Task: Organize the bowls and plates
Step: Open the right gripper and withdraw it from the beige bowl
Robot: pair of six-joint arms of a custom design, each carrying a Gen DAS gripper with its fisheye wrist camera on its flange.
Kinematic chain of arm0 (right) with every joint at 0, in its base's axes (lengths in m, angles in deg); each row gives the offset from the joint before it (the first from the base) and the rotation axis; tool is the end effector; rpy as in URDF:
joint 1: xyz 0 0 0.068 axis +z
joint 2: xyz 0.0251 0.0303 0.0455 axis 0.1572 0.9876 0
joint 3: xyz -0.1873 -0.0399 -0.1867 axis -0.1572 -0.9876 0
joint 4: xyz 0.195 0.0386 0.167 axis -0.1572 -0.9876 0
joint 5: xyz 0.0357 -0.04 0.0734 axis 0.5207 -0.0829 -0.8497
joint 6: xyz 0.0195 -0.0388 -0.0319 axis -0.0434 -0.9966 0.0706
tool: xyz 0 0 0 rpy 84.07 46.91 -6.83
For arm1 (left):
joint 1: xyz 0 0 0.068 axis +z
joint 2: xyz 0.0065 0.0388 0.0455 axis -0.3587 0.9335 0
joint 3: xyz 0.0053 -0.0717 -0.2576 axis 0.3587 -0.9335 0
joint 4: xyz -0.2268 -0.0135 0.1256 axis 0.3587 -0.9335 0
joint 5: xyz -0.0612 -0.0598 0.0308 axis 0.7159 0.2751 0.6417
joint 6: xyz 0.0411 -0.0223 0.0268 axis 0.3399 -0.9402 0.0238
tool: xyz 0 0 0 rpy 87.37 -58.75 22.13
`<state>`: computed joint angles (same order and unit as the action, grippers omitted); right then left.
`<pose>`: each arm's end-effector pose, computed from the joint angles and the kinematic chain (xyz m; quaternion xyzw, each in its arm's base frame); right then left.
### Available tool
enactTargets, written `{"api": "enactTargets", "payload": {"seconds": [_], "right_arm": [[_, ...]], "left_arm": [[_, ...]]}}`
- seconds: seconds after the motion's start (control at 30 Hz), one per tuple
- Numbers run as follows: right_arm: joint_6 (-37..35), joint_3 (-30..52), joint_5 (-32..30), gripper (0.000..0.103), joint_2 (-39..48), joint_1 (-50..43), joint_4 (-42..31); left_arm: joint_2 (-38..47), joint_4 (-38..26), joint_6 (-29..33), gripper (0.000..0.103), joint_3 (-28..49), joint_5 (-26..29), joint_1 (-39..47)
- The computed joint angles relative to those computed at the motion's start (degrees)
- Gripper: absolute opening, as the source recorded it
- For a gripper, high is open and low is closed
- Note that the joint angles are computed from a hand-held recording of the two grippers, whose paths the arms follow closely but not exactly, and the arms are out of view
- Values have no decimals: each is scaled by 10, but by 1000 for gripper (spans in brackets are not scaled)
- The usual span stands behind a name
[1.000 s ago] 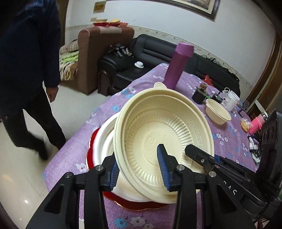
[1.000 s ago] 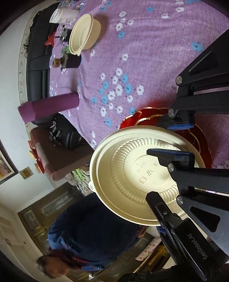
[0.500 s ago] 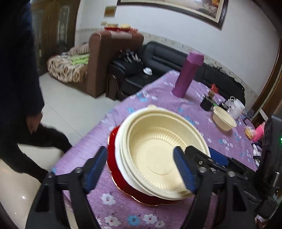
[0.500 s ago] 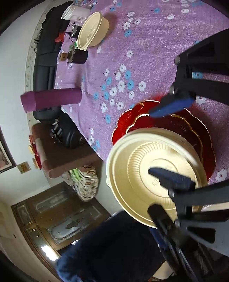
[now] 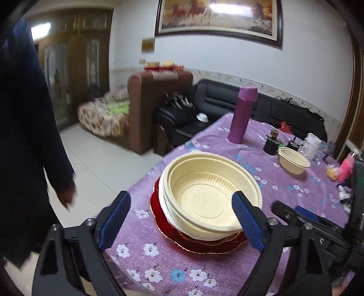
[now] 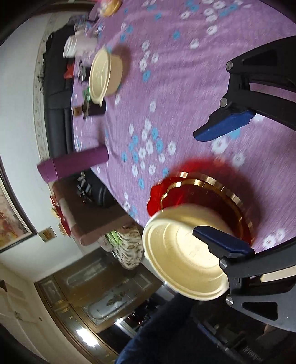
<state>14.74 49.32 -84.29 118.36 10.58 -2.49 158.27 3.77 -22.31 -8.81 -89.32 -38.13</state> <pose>0.2474 0.0077 0.1750 0.1852 0.8860 0.1167 0.4088 0.2626 -0.0802 0.2262 0.1001 0.8747 -0.0764 0.4680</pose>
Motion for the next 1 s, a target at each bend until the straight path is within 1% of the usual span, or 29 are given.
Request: {"api": "enactTargets", "payload": {"seconds": [0.07,0.17,0.37,0.47,0.53,0.63,0.77,0.9,1.0], "right_arm": [[2,-36,10,82,-42,-9,-2],[7,-81,25,83,-101,-20,-12],[-2,-144,66,86,-227,-33,-70],[-15,-161,89,87,-275,-34,-97],[-24,-167,90,88,-300,-44,-112],[-36,-176,69,89,-339,-75,-139],[-43,-183,50,89,-358,-105,-151],[-52,-190,14,89,-366,-147,-155],[-56,-196,2,89,-364,-163,-149]], "left_arm": [[-27,14,3,97,-24,-38,-29],[-50,21,6,98,-46,-77,-74],[-45,-2,3,98,-48,-130,-157],[-41,-9,-1,98,-48,-155,-198],[-36,-11,-3,98,-46,-173,-224],[-29,-11,-1,98,-45,-193,-252],[-11,-10,1,98,-38,-218,-281],[6,-13,0,98,-32,-223,-293],[19,-13,-3,98,-27,-226,-299]]}}
